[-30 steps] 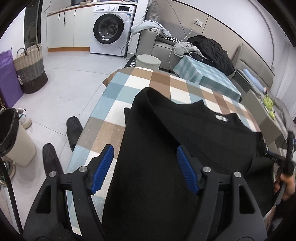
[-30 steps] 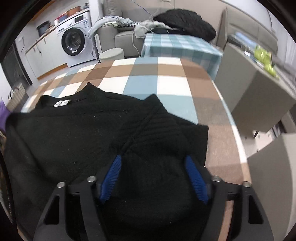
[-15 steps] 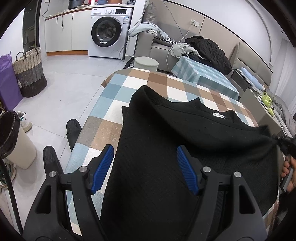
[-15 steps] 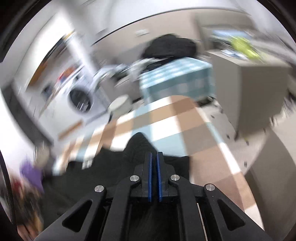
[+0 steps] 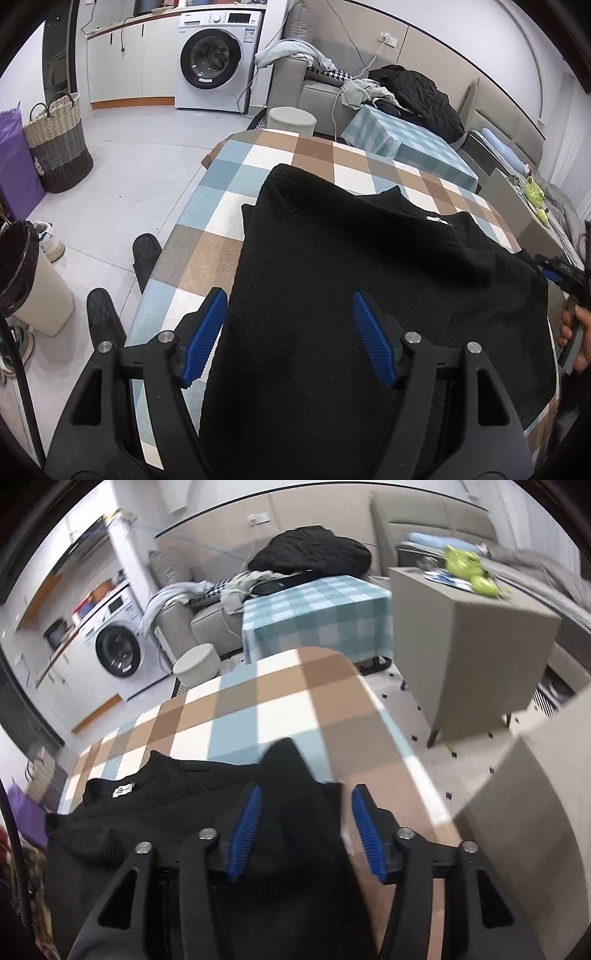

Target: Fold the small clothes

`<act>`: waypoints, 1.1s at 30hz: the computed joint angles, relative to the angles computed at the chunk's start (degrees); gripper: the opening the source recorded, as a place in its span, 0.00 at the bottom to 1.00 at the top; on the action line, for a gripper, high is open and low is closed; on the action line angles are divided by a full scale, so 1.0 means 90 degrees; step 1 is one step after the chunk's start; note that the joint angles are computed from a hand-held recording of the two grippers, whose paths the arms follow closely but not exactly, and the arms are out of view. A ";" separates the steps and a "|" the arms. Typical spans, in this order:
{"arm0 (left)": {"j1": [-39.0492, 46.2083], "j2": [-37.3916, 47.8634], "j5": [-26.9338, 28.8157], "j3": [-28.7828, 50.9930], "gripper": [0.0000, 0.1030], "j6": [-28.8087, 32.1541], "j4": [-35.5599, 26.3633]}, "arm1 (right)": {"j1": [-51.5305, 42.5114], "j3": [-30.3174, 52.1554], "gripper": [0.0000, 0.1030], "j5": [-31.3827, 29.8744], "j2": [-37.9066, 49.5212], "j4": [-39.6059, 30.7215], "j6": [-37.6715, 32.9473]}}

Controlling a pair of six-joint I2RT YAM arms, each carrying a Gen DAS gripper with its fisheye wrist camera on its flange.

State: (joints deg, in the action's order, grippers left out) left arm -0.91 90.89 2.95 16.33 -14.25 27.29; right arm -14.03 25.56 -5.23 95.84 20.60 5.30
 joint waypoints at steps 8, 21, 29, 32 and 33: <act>0.0081 0.0334 0.0103 0.0089 0.66 0.0092 0.0152 | 0.0911 0.0858 0.15 0.1751 0.1412 -0.0083 -0.0685; 0.0105 0.0451 0.0144 0.0064 0.66 0.0086 0.0286 | -0.1733 0.0492 0.07 -0.2242 0.1137 0.0796 0.0775; 0.0063 0.0815 0.0064 0.0263 0.66 0.0020 0.0204 | -0.1464 0.0374 0.44 -0.1676 0.0868 0.0205 0.0164; -0.0058 0.0888 -0.0043 0.0299 0.66 0.0009 0.0250 | -0.1215 0.0117 0.45 -0.1178 0.0345 0.0152 0.0001; -0.0106 0.0893 -0.0068 0.0299 0.66 -0.0010 0.0274 | -0.1105 -0.0021 0.45 -0.0999 0.0088 0.0156 -0.0014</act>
State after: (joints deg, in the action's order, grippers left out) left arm -1.86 98.92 2.34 19.02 -14.34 29.75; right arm -23.98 25.37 -14.23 96.63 22.00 5.17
